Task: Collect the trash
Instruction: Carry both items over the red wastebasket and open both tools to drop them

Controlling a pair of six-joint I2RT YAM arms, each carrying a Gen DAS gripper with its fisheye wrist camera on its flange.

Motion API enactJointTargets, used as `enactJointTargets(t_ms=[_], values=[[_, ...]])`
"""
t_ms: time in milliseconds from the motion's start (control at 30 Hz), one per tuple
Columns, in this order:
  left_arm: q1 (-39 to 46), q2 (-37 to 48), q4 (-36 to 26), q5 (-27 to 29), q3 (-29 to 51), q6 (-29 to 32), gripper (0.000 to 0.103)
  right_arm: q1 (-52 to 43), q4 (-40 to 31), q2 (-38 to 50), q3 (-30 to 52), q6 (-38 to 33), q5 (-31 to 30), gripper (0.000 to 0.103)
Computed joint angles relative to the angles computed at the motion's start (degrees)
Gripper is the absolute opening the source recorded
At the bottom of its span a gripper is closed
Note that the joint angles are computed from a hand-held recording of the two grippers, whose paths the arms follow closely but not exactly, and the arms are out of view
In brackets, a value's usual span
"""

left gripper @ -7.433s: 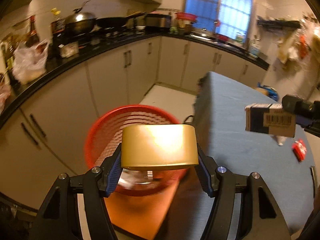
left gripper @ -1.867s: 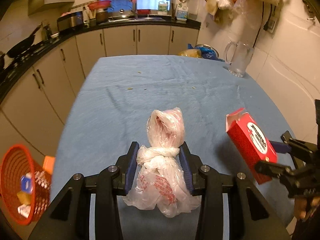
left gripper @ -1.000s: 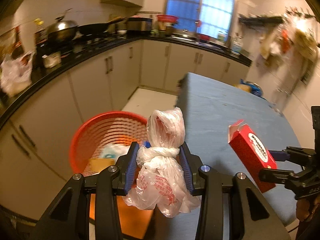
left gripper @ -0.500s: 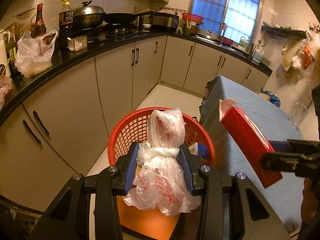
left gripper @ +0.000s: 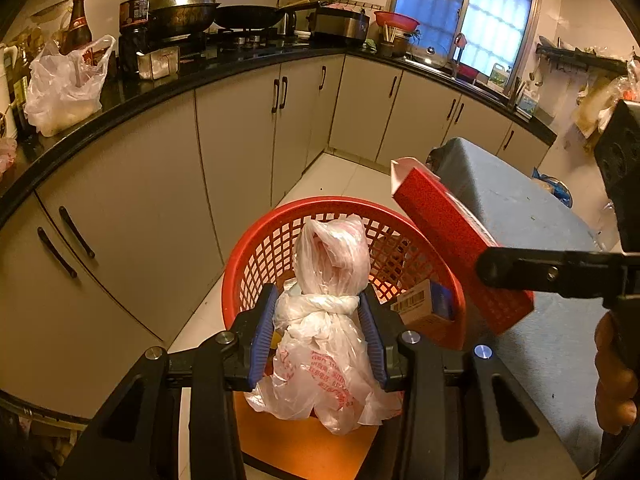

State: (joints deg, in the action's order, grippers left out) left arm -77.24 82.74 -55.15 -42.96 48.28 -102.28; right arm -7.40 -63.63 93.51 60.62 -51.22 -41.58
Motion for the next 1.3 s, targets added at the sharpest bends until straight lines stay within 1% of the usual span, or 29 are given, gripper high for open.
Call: enactJointTargets(t_ms=[333, 567, 967, 1300], values=[[2.5, -0.1, 5.6, 1.3, -2.7, 3.7, 0.04, 3.5, 4.7, 3.7, 1.1, 5.2, 0.7, 0.076], [3.5, -0.2, 7.6, 1.8, -3.7, 5.3, 0.04, 5.4, 7.7, 5.2, 1.2, 8.1, 1.7, 0.076], [4.5, 0.2, 9.3, 2.2, -3.9, 6.9, 0.04, 6.2, 8.6, 5.5, 1.1, 9.1, 2.0, 0.076], [5.5, 0.9, 11.9, 2.9, -4.9, 8.2, 0.04, 7.4, 10.5, 7.5, 1.3, 10.7, 3.3, 0.076]])
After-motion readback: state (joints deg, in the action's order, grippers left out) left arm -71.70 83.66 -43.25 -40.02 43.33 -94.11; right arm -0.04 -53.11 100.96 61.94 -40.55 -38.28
